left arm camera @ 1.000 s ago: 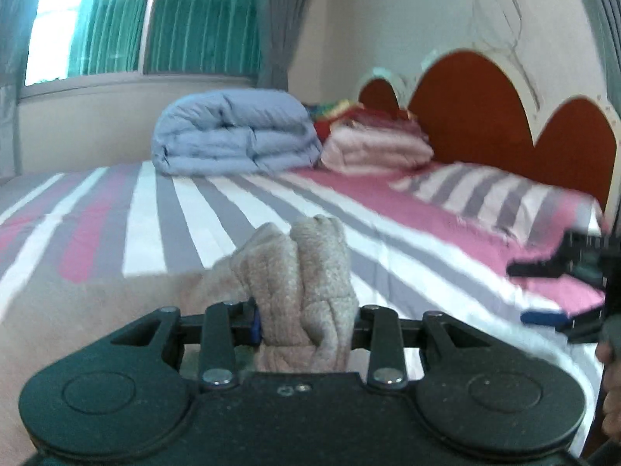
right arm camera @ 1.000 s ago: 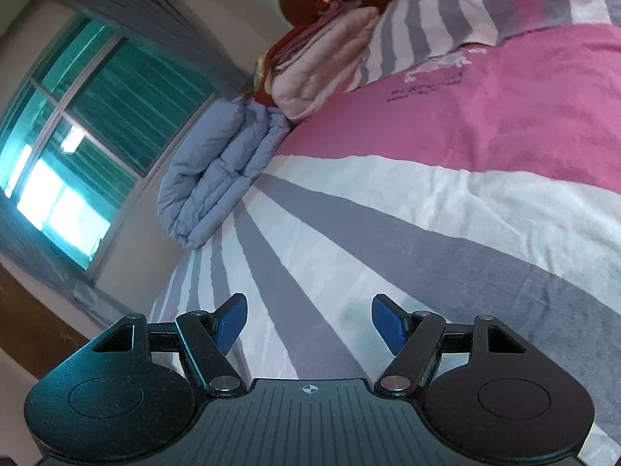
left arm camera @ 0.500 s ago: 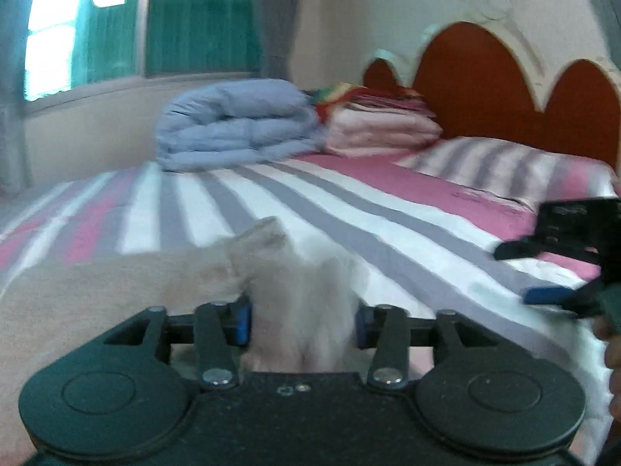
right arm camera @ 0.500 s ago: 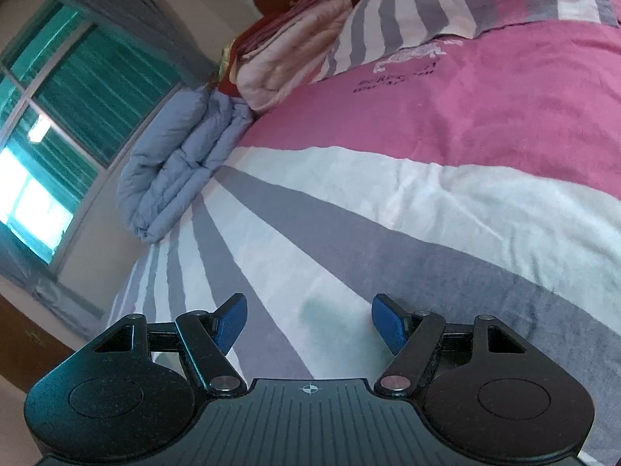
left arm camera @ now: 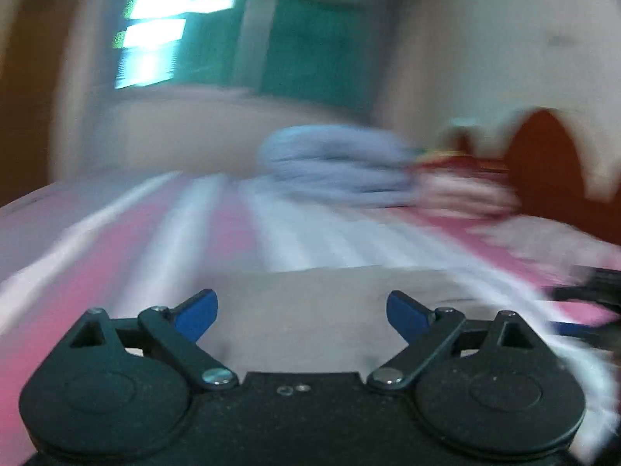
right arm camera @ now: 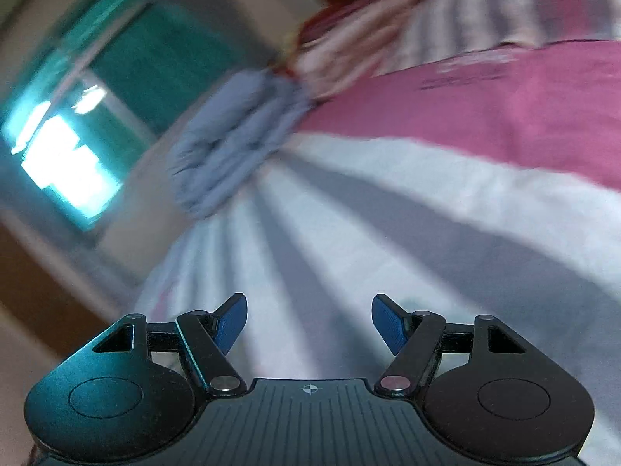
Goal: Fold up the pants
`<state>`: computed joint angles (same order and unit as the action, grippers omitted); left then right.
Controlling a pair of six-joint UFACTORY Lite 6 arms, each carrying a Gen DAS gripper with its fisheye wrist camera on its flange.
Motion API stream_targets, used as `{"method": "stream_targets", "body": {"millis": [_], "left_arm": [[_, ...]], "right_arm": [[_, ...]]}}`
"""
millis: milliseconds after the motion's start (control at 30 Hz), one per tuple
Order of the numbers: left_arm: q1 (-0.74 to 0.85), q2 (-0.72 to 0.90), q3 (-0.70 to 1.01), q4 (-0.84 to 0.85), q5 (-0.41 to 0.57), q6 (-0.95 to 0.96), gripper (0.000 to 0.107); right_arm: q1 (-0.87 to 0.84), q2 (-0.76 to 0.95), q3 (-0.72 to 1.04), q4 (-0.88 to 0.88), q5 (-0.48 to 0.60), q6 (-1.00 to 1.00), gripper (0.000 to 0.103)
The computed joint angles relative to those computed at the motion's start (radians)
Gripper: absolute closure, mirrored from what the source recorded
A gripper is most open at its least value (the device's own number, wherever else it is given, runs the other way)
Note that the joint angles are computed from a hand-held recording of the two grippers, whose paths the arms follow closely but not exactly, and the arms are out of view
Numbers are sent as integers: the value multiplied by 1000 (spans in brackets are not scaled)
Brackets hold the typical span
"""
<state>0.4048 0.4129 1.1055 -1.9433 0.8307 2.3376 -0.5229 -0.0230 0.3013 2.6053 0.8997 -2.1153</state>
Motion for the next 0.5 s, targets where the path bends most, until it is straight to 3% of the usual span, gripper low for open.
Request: {"method": "stream_targets", "body": {"millis": [33, 67, 133, 167, 300, 500], "left_arm": [[25, 31, 50, -11, -74, -38, 23], [54, 66, 98, -15, -122, -83, 23], [118, 136, 180, 15, -149, -202, 23], [142, 158, 195, 17, -146, -235, 22], [204, 196, 142, -56, -93, -213, 21], [219, 214, 177, 23, -56, -253, 19]], "right_arm": [[22, 0, 2, -25, 15, 4, 32], [41, 3, 6, -48, 32, 10, 24], [95, 1, 3, -54, 58, 13, 4], [130, -6, -3, -35, 69, 2, 1], [221, 12, 19, -46, 73, -1, 1], [395, 113, 161, 8, -87, 0, 1]]}}
